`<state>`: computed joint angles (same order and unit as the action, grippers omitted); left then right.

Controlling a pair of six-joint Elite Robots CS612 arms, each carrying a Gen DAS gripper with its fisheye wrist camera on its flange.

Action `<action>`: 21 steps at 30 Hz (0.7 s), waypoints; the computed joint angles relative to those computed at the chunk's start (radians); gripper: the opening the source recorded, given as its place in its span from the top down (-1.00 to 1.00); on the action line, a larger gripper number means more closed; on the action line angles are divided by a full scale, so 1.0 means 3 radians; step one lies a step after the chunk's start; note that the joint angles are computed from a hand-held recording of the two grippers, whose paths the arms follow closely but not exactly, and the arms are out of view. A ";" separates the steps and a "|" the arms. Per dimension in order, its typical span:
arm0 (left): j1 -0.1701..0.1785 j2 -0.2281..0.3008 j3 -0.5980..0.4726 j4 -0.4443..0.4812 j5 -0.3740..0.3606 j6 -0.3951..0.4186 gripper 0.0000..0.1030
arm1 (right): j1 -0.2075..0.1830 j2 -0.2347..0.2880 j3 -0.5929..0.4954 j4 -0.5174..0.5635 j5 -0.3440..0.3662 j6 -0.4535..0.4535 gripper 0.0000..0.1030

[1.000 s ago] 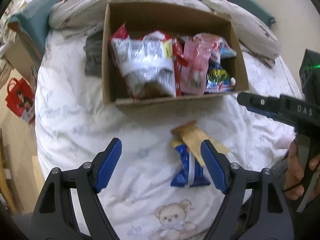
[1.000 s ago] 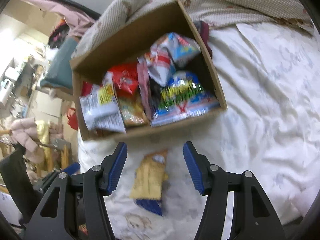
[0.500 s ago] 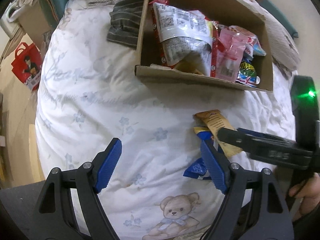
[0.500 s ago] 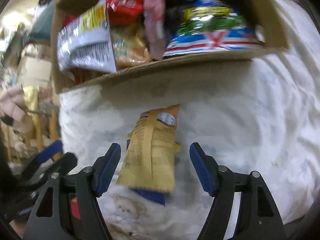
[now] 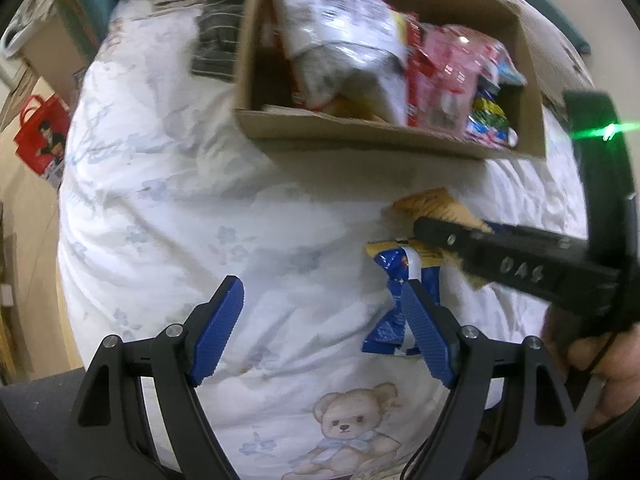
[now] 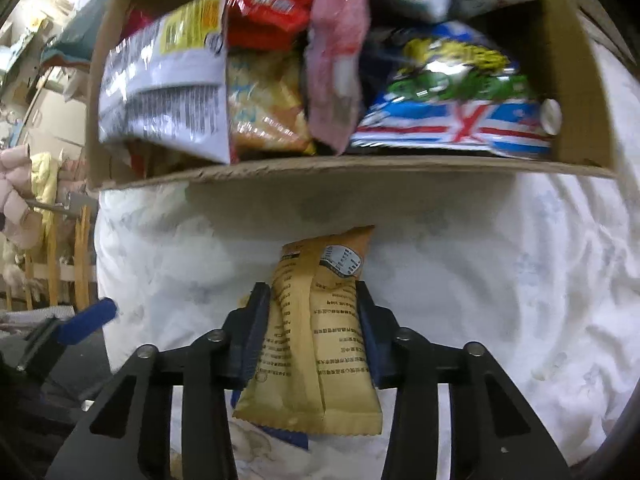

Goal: Organize snacks
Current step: 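Grasp the blue-and-gold packet with the left tool while the right tool grasps the yellow wafer packet, then carry both packets over the box and open both tools to drop them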

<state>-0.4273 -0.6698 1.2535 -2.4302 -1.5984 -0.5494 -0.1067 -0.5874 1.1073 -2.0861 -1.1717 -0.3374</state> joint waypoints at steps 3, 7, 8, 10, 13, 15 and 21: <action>-0.0040 0.0039 -0.0042 0.0056 -0.0046 0.0138 -0.52 | -0.0058 -0.0068 0.0099 -0.0103 0.0041 0.0097 0.40; -0.0072 0.0105 -0.0108 0.0099 -0.0211 0.0193 -0.52 | -0.0121 -0.0148 0.0219 -0.0206 0.0053 0.0161 0.46; -0.0089 0.0123 -0.0126 0.0100 -0.0224 0.0256 -0.52 | -0.0127 -0.0157 0.0237 -0.0240 0.0047 0.0169 0.47; -0.0120 0.0151 -0.0148 0.0091 -0.0222 0.0362 -0.52 | -0.0149 -0.0192 0.0302 -0.0322 0.0041 0.0213 0.48; -0.0141 0.0203 -0.0193 0.0090 -0.0244 0.0413 -0.50 | -0.0182 -0.0248 0.0410 -0.0410 0.0075 0.0300 0.49; -0.0145 0.0249 -0.0242 0.0123 -0.0311 0.0392 -0.22 | -0.0217 -0.0282 0.0464 -0.0442 0.0104 0.0284 0.49; -0.0180 0.0322 -0.0329 0.0228 -0.0287 0.0516 0.29 | -0.0285 -0.0336 0.0568 -0.0481 0.0133 0.0224 0.49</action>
